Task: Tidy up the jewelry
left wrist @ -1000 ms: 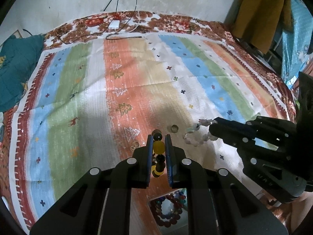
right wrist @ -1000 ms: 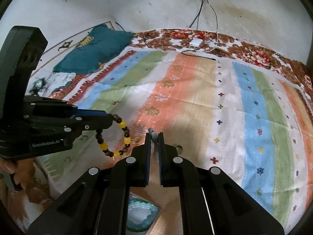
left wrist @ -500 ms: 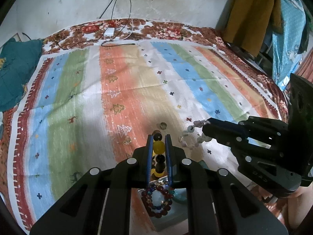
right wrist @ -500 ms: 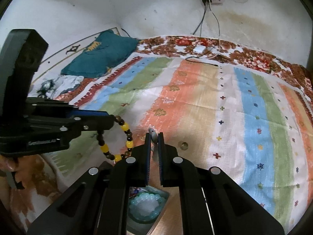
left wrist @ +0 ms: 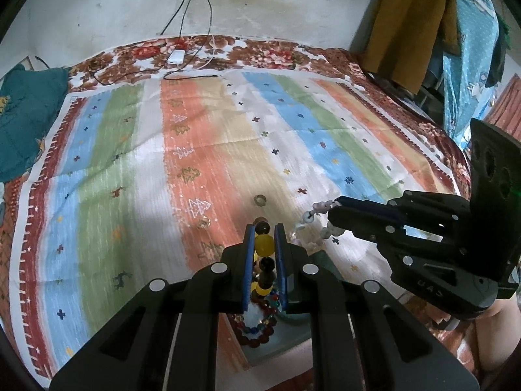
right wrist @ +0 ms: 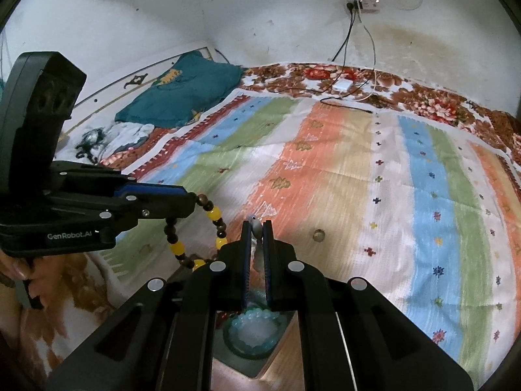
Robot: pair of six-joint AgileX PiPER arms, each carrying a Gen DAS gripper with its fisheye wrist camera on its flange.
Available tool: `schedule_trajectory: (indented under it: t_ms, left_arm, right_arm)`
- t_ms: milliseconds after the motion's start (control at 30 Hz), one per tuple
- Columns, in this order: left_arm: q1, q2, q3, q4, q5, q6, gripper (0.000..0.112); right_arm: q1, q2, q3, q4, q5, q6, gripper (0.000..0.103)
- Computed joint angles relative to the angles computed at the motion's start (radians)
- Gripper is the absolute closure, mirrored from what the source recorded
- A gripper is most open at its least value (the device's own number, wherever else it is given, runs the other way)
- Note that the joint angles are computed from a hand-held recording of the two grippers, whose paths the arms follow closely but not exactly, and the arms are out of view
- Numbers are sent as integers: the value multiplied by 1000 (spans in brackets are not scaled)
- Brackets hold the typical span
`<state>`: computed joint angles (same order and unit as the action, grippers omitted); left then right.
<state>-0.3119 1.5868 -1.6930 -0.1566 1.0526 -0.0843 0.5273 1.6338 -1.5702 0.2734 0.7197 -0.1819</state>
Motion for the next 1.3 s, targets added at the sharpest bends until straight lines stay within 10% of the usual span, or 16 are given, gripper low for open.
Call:
schedule_trajectory:
  t_ms: [600,700,800,1300]
  left_arm:
    - [-18,-59,109,-19,-15,-2,100]
    - [15,-54,108,-57,-10,-4,87]
    - [22,-52,111,-39,-11,-25,80]
    - [109,15,76,-142,34,10,50]
  right_arm:
    - [31,-68,100,-9,2,4,95]
    - [31,-55,89,-26,25,26,93]
    - [22,-51,84,-27,31,42,68]
    - [-22,-11,40,-7,77,48,44]
